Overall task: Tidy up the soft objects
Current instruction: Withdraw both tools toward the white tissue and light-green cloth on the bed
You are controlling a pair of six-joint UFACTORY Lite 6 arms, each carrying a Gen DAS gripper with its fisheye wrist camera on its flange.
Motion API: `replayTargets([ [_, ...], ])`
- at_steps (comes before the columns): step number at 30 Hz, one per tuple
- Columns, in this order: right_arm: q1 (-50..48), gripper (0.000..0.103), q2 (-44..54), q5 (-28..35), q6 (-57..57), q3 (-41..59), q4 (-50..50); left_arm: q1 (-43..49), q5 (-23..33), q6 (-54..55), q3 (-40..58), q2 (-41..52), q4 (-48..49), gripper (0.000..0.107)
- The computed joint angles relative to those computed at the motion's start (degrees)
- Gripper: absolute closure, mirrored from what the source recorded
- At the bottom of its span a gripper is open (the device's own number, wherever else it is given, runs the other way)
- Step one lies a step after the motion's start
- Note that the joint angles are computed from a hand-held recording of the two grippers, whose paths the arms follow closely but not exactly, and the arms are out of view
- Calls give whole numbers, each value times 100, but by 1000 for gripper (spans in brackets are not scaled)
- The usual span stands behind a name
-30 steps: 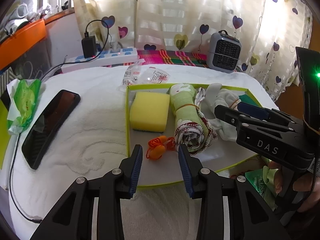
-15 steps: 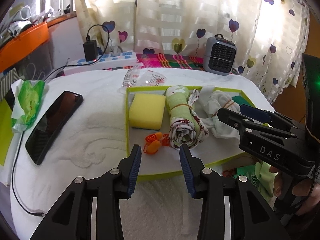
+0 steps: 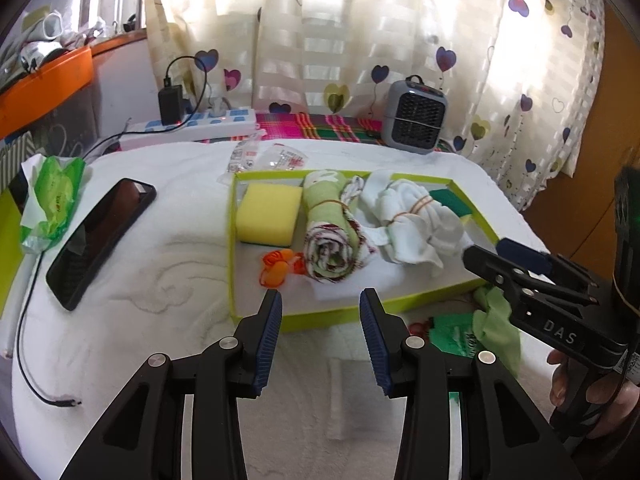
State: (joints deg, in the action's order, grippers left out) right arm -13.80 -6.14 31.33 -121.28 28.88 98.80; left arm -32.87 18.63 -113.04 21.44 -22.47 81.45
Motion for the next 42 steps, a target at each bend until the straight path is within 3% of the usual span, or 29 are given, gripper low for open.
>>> replayTargets([
  [18, -2226, 43, 0, 1112, -107, -548, -1587, -484, -63, -738, -301, 97, 284, 68],
  [32, -2634, 43, 259, 1318, -196, -687, -1943, -455, -441, -1582, -983, -132, 863, 61],
  [42, -2528, 43, 533, 1217, -191, -633, -1974, -814, -287, -2101, -678, 461, 1245, 59],
])
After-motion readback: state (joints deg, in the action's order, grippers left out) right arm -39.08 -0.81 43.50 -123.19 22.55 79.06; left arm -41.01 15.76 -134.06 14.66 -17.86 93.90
